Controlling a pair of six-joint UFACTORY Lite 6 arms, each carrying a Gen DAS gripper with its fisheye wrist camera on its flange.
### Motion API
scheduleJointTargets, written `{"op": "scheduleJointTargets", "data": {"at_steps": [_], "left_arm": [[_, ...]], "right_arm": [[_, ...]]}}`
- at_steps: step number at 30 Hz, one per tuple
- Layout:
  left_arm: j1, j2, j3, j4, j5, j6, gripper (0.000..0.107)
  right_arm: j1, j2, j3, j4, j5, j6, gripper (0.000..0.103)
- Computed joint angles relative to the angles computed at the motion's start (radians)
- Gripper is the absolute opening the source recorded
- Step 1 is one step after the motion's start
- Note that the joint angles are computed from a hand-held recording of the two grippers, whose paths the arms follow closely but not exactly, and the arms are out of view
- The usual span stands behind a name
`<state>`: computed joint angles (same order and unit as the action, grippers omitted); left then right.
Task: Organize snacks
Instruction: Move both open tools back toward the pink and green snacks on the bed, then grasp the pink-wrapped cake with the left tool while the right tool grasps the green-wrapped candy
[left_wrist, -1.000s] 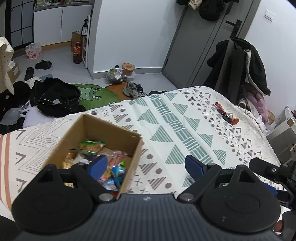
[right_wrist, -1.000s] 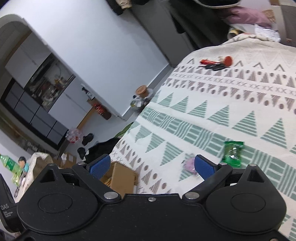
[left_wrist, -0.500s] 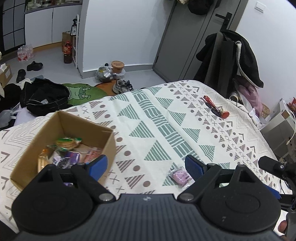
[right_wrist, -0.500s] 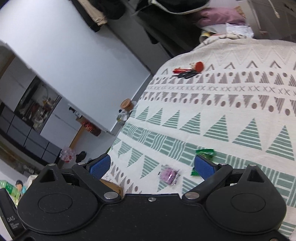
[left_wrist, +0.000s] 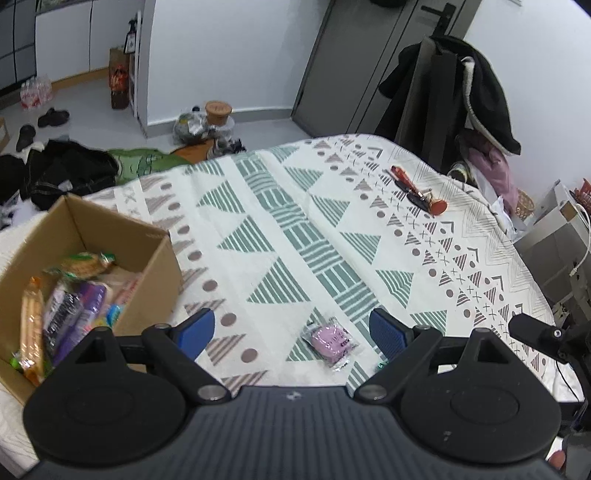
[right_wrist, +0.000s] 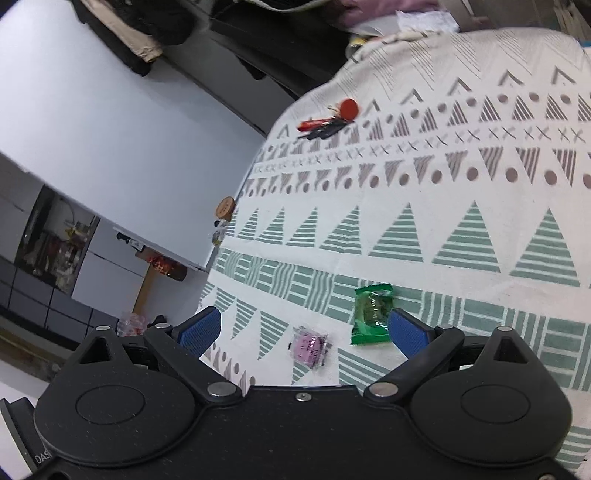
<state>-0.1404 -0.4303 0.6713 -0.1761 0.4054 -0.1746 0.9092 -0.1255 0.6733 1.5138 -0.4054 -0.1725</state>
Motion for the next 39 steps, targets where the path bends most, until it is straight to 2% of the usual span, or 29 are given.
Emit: {"op": "scheduleJointTargets", "data": {"at_steps": [4,8,12,17,19,21,23,26,29,32,39], "left_arm": [[-0.019,0.054,0.001,-0.023,-0.044,-0.006,0.090],[-0.042,0.129,0.016,-0.074,-0.092,0.024,0.089],[-0.078,0.207,0.031,-0.126,-0.143,0.047,0.087],[-0.115,0.309,0.059,-0.217,-0.194,0.101,0.076],[-0.124,0.358,0.077,-0.272,-0.205,0.139,0.067],[-0.133,0.401,0.094,-0.305,-0.215,0.157,0.065],[-0.140,0.442,0.110,-0.349,-0.227,0.190,0.064],[-0.153,0.502,0.137,-0.372,-0.238,0.200,0.062],[-0.169,0.562,0.168,-0.390,-0.241,0.200,0.060],[-0.184,0.613,0.193,-0.388,-0.253,0.188,0.060],[-0.188,0.710,0.246,-0.321,-0.277,0.105,0.060]], "right_arm": [[-0.029,0.034,0.005,-0.071,0.029,0.064,0.094],[-0.069,0.076,0.013,-0.187,0.073,0.176,0.080],[-0.100,0.121,0.039,-0.219,0.098,0.182,0.072],[-0.147,0.181,0.053,-0.352,0.142,0.306,0.065],[-0.165,0.211,0.064,-0.430,0.158,0.383,0.064],[-0.175,0.240,0.082,-0.463,0.168,0.408,0.063],[-0.185,0.270,0.102,-0.498,0.178,0.434,0.063],[-0.206,0.294,0.105,-0.662,0.188,0.600,0.061],[-0.219,0.311,0.112,-0.677,0.196,0.609,0.061],[-0.237,0.332,0.115,-0.796,0.202,0.723,0.061],[-0.263,0.404,0.171,-0.858,0.226,0.755,0.061]]}}
